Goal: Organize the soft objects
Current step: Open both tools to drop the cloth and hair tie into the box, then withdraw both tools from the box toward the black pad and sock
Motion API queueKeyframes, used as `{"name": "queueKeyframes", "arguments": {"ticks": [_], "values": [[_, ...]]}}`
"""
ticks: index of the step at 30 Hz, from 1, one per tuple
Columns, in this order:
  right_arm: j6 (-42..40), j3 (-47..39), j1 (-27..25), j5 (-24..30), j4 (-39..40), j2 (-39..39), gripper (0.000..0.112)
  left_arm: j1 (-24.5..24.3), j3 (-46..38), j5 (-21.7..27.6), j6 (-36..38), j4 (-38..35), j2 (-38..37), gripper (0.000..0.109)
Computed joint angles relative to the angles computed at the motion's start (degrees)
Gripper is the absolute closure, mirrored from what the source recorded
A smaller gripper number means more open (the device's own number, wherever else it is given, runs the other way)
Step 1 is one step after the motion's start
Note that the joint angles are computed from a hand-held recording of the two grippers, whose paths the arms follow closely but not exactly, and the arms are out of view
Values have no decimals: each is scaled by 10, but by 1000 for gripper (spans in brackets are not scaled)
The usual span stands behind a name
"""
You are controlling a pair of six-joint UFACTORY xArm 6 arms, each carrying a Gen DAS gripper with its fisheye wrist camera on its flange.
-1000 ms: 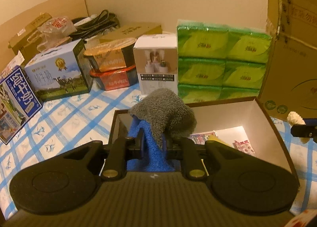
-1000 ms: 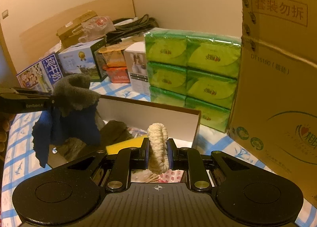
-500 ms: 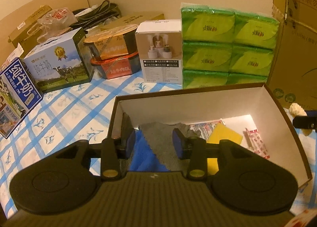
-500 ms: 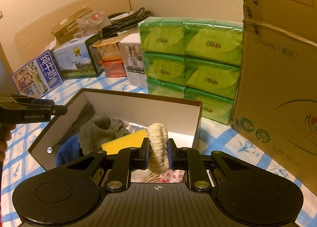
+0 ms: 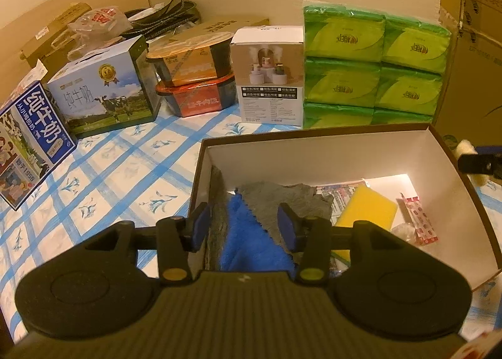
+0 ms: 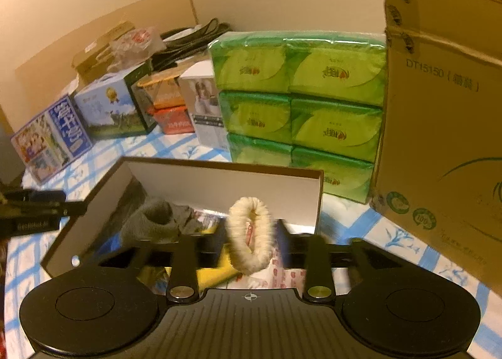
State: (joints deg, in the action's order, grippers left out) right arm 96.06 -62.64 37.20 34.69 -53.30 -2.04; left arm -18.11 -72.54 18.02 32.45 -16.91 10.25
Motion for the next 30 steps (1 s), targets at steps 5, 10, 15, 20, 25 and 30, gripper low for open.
{"name": "queueKeyframes", "arguments": {"ticks": [5,10,15,20,25,30], "values": [[39,4,3,2,-44,-8,51,3,12,5,24,-28,-10,60],[37,15,16,13,-48,-20,49,11,28,19,49,-73,-33,57],[25,31,41,34,-51,-38,45,20,51,32,70,-100,-67,55],[49,50,75,60,-69,-62,43,28,90,45,91,-111,-119,54],[86,61,127,123,-93,-85,43,42,146,70,146,-155,-195,53],[100,62,174,164,-83,-104,43,61,198,115,157,-167,-272,53]]}}
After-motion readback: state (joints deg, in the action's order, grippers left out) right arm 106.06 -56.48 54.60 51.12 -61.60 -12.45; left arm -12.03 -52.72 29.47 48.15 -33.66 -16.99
